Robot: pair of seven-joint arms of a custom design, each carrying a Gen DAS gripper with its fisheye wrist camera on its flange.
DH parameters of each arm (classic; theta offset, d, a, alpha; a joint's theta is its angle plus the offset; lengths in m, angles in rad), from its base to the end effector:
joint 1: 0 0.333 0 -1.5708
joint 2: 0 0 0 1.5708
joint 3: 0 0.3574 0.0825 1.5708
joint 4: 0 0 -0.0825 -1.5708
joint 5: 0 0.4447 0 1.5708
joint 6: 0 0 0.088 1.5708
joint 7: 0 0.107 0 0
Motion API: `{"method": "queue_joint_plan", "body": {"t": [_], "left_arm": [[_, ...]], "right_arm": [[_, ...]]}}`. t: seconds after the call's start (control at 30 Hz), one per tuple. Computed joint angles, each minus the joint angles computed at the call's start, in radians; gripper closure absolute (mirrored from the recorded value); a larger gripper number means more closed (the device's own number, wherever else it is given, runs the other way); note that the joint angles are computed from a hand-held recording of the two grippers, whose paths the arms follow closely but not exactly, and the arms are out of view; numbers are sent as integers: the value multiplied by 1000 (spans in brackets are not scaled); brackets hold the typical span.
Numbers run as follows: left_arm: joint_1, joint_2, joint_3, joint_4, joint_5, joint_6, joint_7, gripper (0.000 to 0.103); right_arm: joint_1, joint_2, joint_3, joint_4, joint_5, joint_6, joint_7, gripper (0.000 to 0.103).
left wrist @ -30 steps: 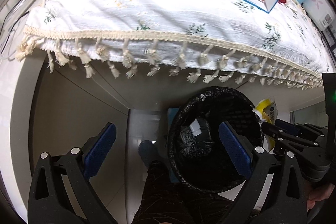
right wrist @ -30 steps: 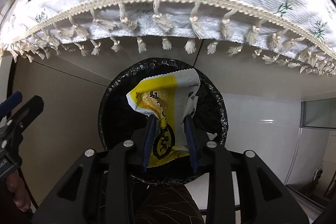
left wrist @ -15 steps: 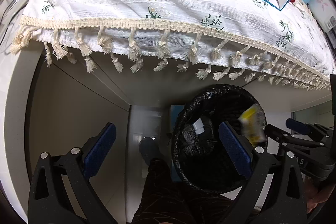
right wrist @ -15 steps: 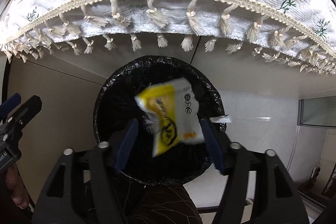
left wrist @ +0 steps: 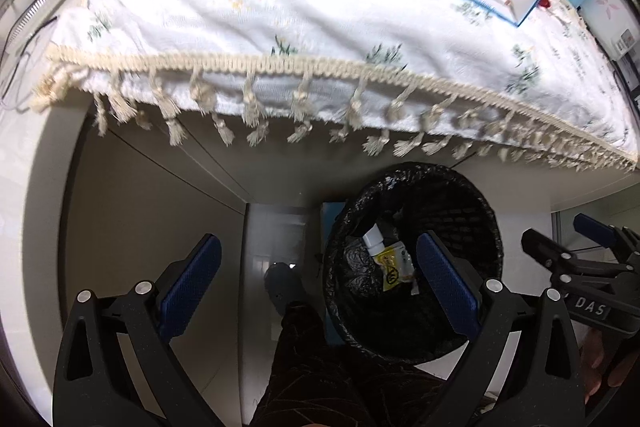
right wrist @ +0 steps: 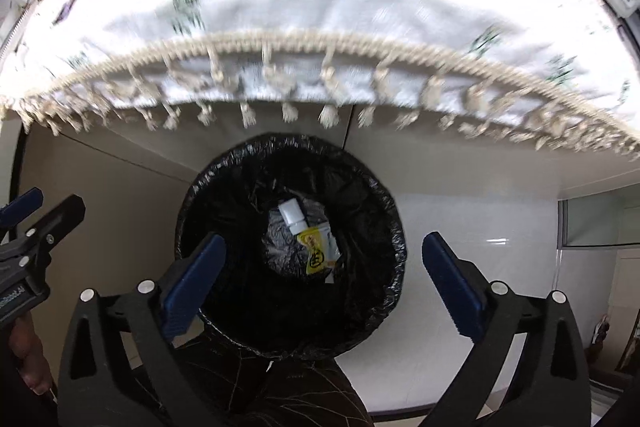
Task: Collect trash
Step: 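Raise both tools back over the table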
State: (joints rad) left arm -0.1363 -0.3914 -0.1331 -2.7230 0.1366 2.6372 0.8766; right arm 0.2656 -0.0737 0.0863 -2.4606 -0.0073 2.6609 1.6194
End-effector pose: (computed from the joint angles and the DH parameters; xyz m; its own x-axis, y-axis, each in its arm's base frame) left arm 0.4190 -0.1168 0.3707 0.3008 -0.9512 0.0687 -0.8984 -0.3067 -0.3144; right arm 0.5016 0.1844 0.3487 0.3052 -0.9523 -0.0018 -0.9169 -0.2934 -0.2705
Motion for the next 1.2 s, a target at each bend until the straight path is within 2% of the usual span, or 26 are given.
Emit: {"method": "queue_joint_plan", "body": {"t": [0.27,0.43,0.6,0.93,1.2], "left_arm": [[-16,-113,15,26,-30,-73,23,7],[-10,-135,10,89,-16,-153,29,7],[-6,-160,10,138,-3,-197,47,7],[12,-166,23,203,2,-224,84,7],[34,-91,45,265,-12,-229,127,7]], "right_arm": [[-17,-136,3,-10,28,-18,-18,8],[-14,-205,-8,9,105,-44,-78,8],[-32,-240,11,45,100,-50,-77,8],[-36,-197,15,134,124,-65,-62,8],[-30,-126,23,225,88,-76,-30,8]]}}
